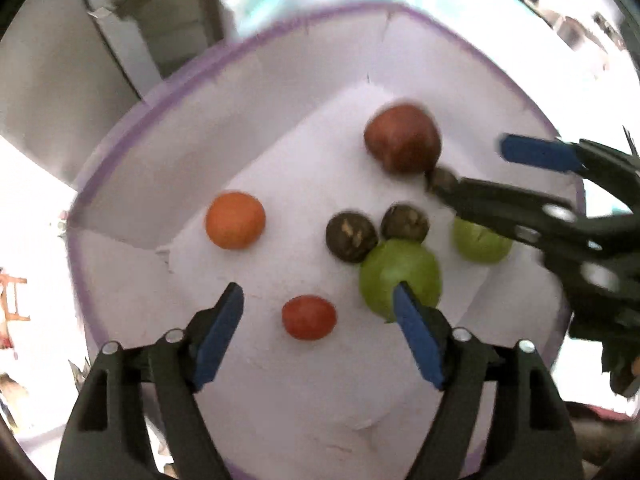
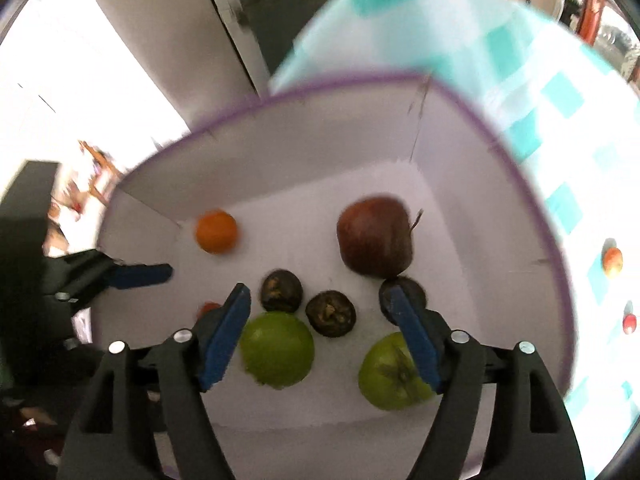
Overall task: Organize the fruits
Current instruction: 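Move both tools back to the last fruits, right tool grasping the red cherry tomato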
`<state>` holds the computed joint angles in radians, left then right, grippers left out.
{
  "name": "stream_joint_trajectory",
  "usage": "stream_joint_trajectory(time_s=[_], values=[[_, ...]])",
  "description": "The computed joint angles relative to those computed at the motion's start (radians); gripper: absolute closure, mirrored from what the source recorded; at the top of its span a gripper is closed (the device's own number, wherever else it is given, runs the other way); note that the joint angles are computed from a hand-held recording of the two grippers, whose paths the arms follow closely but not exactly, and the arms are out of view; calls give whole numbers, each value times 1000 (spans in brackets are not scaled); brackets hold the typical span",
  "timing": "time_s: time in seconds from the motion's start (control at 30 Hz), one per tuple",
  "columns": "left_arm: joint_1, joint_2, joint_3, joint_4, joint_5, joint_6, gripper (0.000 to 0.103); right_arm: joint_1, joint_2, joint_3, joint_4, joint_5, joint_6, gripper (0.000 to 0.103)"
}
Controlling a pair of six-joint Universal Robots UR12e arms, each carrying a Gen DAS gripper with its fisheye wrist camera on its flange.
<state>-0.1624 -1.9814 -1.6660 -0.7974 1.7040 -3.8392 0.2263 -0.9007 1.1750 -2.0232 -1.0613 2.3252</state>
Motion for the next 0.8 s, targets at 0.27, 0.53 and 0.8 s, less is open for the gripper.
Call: stream_joint_trajectory(time_s=[0.27,0.53,0.8], values=[[-181,-42,95,285,460,-31,1,-157,-97,145,-233,174,98,16],[-243,-183,323,212,245,175,1,-300,-98,205,-323,90,346,16],[-252,-315,511,77,143,338,1,-342,-30,177,-360,-15,547,16]])
